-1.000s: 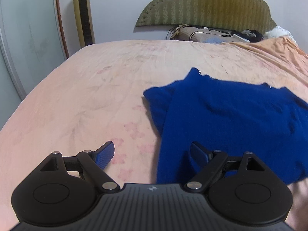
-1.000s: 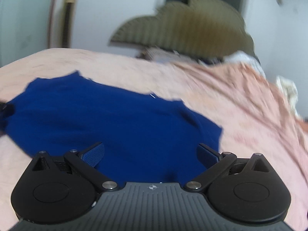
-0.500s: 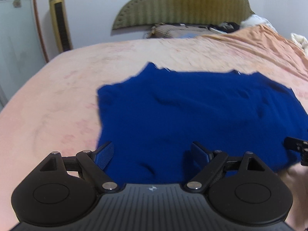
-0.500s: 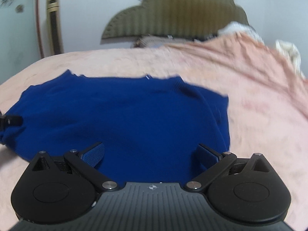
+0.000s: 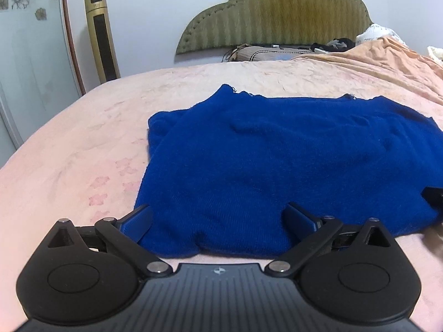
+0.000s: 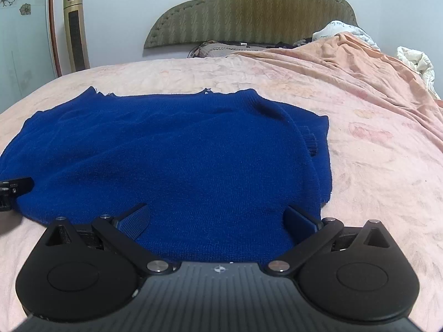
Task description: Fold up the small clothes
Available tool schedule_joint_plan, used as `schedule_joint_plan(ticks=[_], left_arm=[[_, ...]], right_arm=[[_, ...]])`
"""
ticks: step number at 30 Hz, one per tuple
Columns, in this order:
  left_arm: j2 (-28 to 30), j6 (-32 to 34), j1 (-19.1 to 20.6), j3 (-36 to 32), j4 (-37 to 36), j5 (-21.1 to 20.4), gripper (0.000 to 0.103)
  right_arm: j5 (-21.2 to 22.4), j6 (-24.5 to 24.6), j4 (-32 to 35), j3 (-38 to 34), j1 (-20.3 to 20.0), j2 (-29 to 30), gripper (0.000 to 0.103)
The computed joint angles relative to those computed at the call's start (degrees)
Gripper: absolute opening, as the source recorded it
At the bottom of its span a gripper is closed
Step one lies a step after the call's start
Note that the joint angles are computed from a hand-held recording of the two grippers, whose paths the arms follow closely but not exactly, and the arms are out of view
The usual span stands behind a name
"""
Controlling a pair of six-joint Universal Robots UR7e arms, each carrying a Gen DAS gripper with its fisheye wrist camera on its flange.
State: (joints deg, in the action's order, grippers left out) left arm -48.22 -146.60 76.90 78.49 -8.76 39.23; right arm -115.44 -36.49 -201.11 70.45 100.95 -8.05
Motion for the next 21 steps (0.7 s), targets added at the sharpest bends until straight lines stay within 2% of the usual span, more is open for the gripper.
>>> schedule_joint_plan(ticks=[3, 9, 21], left_arm=[[-0.11, -0.06, 0.03, 0.16, -0.10, 0.15, 0.103], [-0.09, -4.39, 0.76, -1.19, 3.93, 2.25, 0.103], [-0.09, -4.47, 0.79, -1.10, 4.22, 2.39, 0.103]], right_arm=[[0.91, 0.91, -0.19, 0.65, -0.27, -0.46, 0.103], [1.05, 1.22, -0.08, 0.65, -0.29, -0.50, 0.103], [1.78, 1.58, 0.50, 0.95, -0.55, -0.84, 0.103]])
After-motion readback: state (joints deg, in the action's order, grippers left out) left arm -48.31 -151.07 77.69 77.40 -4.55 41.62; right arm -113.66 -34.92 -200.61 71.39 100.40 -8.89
